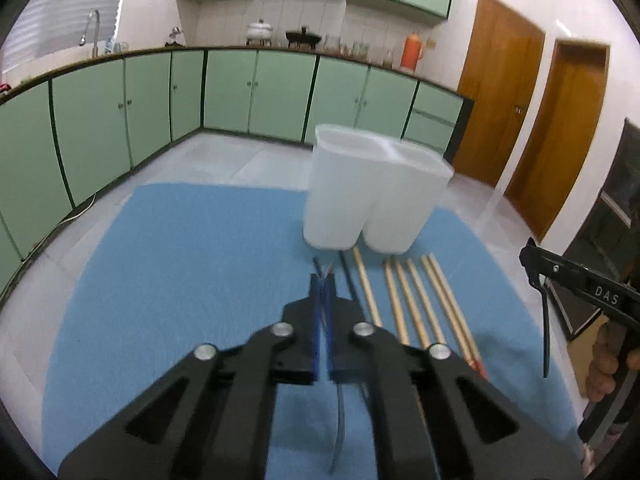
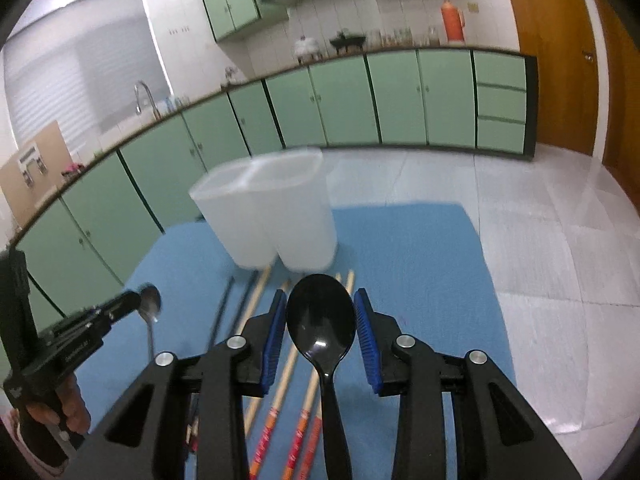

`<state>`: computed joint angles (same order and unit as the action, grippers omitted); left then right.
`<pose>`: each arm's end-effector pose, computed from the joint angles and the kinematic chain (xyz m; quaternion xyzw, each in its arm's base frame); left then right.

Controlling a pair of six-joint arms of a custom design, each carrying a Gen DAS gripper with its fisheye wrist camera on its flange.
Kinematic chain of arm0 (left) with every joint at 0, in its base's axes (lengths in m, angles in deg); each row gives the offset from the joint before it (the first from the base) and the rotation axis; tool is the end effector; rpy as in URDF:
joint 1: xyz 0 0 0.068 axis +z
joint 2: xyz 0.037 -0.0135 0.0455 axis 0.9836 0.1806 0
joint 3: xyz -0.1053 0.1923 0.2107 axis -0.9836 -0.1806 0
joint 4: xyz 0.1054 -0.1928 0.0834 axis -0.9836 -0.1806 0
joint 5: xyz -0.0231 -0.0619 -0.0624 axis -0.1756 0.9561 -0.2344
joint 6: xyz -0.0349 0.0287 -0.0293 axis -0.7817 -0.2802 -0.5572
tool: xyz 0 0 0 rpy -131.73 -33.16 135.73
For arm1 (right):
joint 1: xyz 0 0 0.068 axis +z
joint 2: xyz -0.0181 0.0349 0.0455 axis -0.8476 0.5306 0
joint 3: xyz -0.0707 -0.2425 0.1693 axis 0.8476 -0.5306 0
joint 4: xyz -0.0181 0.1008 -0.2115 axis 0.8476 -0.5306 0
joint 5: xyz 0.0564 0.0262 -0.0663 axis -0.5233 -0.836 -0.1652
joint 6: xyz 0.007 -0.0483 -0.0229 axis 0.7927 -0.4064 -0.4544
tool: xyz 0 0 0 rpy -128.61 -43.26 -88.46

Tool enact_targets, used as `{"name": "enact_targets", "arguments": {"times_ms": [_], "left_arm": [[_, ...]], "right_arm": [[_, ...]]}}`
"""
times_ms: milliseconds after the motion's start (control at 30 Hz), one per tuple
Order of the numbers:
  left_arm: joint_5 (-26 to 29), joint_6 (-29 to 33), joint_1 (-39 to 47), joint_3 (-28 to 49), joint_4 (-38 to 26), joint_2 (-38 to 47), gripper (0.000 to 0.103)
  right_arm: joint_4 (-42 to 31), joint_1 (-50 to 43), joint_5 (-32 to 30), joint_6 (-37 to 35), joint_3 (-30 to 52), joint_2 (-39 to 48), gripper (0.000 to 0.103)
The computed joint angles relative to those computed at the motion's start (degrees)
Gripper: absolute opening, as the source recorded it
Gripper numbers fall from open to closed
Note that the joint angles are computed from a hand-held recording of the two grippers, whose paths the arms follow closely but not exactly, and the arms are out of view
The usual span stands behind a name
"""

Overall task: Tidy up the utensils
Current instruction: 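Lower the right tool onto the black plastic spoon and close on it, then close the left tool on the steel spoon while the right tool holds the black spoon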

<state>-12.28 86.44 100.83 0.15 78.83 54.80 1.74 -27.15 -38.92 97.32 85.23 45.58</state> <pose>0.3090 0.0943 0.2040 0.1760 0.8714 -0.1850 0.4189 0.2193 0.1142 0.2239 0.1306 0.8785 0.0785 0.4527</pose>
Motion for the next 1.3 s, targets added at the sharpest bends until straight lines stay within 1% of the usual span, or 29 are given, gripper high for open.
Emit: {"name": "enact_targets", "arguments": {"times_ms": [67, 200, 267, 300, 333, 400, 433, 467, 600, 700, 800, 867, 933, 967, 1033, 1100, 1133, 1167, 1200, 1300], "left_arm": [[1.2, -0.9, 0.0, -0.7, 1.4, -0.8, 0.001], [0.3, -1.7, -1.0, -1.1, 2.7, -0.3, 0.0], [0.3, -0.5, -0.6, 0.6, 0.2, 0.8, 0.0], [0.5, 0.5, -0.2, 1.7, -1.9, 1.6, 0.001], [-0.5, 1.1, -0.3, 2.4, -3.5, 2.5, 0.002], [-3.2, 1.6, -0.9, 3.2, -4.4, 3.9, 0.022], [-4.6, 1.4, -1.2, 2.9, -3.6, 4.3, 0.049], [-5.7, 1.1, -1.3, 2.6, -2.6, 4.8, 0.063], [-8.0, 1.2, -2.0, 3.2, -3.2, 6.9, 0.065], [-10.3, 0.6, -3.1, 3.6, -2.4, 8.6, 0.068], [-11.6, 0.3, -3.9, 5.2, -3.5, 10.5, 0.068], [-12.6, -0.4, -4.6, 6.2, -3.7, 12.0, 0.065], [-13.4, -1.1, -5.4, 7.4, -4.6, 13.3, 0.056], [-13.6, -1.1, -5.7, 8.0, -5.4, 13.9, 0.046], [-14.7, -1.2, -6.3, 7.1, -3.6, 13.9, 0.043], [-14.8, -1.0, -6.6, 7.4, -3.9, 14.0, 0.042], [-15.1, -1.1, -6.8, 7.6, -4.0, 14.1, 0.037], [-16.0, -1.3, -7.1, 7.5, -3.5, 14.1, 0.029], [-16.3, -1.4, -7.2, 7.5, -3.4, 14.0, 0.027], [-15.5, -1.4, -6.8, 7.8, -3.6, 14.0, 0.027]], "right_arm": [[0.3, -0.1, 0.4, -0.9, 0.8, -0.6, 0.034], [0.1, -0.5, 0.5, -1.8, 2.4, 0.4, 0.034], [0.5, -0.2, 0.4, -1.4, 2.5, 1.2, 0.034], [0.6, -0.2, 0.2, -1.1, 1.9, 0.9, 0.034], [0.7, -0.1, 0.1, -0.8, 1.6, 1.2, 0.034], [1.4, 0.1, 0.0, -0.4, 0.7, 1.6, 0.034], [1.8, -0.4, -0.7, -0.5, 0.3, 1.8, 0.034], [2.1, -0.6, -1.0, -0.4, 0.1, 2.3, 0.034], [3.2, -0.6, -1.4, 0.5, -1.2, 3.5, 0.034], [4.7, -1.1, -2.3, 1.0, -2.5, 4.1, 0.034], [5.7, -1.2, -2.8, 1.4, -3.1, 5.0, 0.034], [6.3, -1.4, -3.1, 1.5, -3.1, 5.7, 0.034], [7.0, -1.7, -3.4, 1.6, -3.7, 5.9, 0.034], [7.3, -1.9, -3.6, 1.7, -3.9, 6.1, 0.034], [7.6, -2.3, -3.9, 1.6, -4.0, 6.3, 0.034], [7.9, -2.6, -4.1, 1.5, -4.3, 6.2, 0.034], [8.1, -2.8, -4.2, 1.5, -4.4, 6.3, 0.034], [8.1, -2.9, -4.2, 1.6, -4.4, 6.4, 0.034], [8.1, -2.9, -4.3, 1.6, -4.2, 6.5, 0.034], [7.7, -2.9, -4.3, 1.4, -4.0, 6.3, 0.034]]}}
